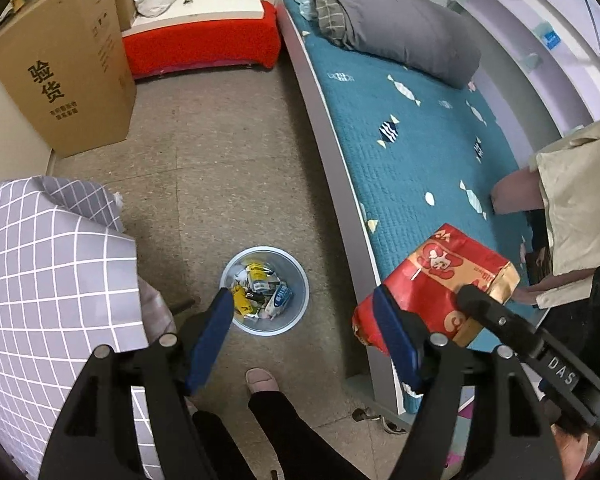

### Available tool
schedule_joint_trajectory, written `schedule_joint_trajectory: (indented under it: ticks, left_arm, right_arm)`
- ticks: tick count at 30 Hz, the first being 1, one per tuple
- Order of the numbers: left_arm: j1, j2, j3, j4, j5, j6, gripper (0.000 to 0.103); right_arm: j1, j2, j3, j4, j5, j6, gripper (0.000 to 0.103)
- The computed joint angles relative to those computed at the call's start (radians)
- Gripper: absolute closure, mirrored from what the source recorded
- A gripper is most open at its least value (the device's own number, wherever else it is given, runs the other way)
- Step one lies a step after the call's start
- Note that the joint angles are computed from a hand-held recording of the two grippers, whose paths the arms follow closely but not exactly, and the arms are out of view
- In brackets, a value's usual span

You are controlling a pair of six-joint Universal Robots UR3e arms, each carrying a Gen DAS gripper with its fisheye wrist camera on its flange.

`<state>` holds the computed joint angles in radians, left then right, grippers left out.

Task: Collect trash
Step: 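Open the right tool over the bucket to drop the red packet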

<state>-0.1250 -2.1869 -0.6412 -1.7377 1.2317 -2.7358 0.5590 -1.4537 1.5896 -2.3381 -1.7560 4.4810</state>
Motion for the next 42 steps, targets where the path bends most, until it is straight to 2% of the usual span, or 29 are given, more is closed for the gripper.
schedule_joint_trajectory:
  ticks: [13,23,26,27,28,29,36,42]
  left_arm:
    - [0.04,0.078,-0.144,0.103,0.059,-0.025,0.027]
    - [0.065,0.097,-0.186,0.132,0.105,-0.046,0.027]
    - [0.073,0.099,-0.188,0.136,0.112,-0.047,0.027]
    - [0.076,0.101,-0.188,0.138,0.113,-0.046,0.026]
    - [0.077,0.103,-0.191,0.141,0.117,-0.047,0.026]
    - [0.078,0.104,-0.192,0.143,0.121,-0.048,0.026]
    - [0.087,0.118,-0.214,0.151,0.13,-0.05,0.026]
    - [0.103,0.163,-0.284,0.182,0.124,-0.056,0.026]
  right_arm:
    - [0.001,0.121,-0.067,-0.048,0.085,-0.031,0.073]
    - [-0.036,0.179,-0.095,-0.072,0.122,-0.064,0.071]
    - [-0.054,0.188,-0.082,-0.09,0.135,-0.066,0.068]
    - [-0.062,0.192,-0.076,-0.106,0.141,-0.066,0.059]
    - [-0.071,0.194,-0.057,-0.139,0.148,-0.063,0.042]
    - [-0.077,0.197,-0.051,-0.153,0.152,-0.063,0.04]
    - [-0.095,0.225,-0.039,-0.205,0.192,-0.064,0.04]
    - [-0.065,0.243,-0.097,-0.147,0.188,-0.08,0.04]
